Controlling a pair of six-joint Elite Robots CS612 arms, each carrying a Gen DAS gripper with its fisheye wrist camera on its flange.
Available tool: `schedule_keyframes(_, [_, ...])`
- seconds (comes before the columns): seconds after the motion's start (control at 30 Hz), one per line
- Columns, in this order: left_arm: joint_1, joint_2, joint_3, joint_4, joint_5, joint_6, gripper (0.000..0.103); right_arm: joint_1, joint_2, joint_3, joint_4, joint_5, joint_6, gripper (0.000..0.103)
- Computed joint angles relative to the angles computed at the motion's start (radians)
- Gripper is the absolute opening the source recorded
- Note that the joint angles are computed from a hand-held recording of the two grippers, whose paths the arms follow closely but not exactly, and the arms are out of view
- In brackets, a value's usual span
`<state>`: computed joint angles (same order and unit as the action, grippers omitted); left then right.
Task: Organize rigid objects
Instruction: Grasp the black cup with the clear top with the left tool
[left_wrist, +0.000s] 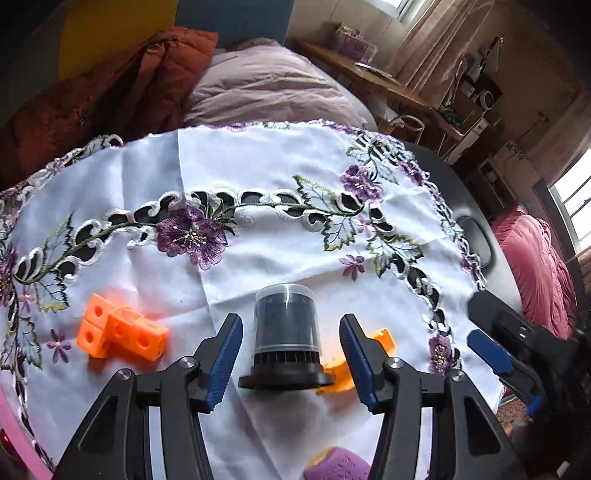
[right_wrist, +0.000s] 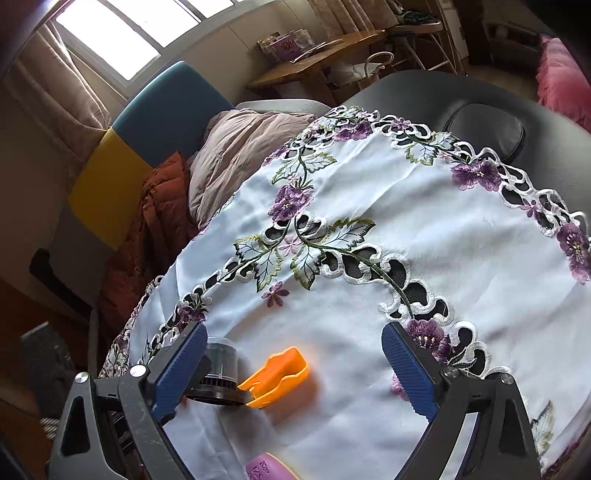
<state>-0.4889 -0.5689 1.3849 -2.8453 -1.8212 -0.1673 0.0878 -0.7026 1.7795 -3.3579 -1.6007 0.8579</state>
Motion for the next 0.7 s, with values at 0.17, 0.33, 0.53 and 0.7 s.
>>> schedule_keyframes(0.17, [0.004, 0.031, -0.039, 0.098, -0.027, -0.003, 0.053, 0.002, 0.002, -0.004, 0.008, -0.014, -0.007, 0.096])
schedule_keyframes(0.33, [0.012, -0.008, 0.047, -0.038, -0.003, -0.035, 0.044, 0.006, 0.002, -0.010, 0.019, -0.034, -0.029, 0.096])
schedule_keyframes(0.53, [0.022, -0.079, 0.209, -0.205, 0.031, -0.001, 0.044, 0.004, 0.005, -0.019, 0.057, -0.015, -0.041, 0.096])
schedule_keyframes(0.7, [0.032, -0.114, 0.327, -0.314, -0.017, -0.020, 0.044, 0.009, 0.007, -0.035, 0.105, -0.008, -0.077, 0.096])
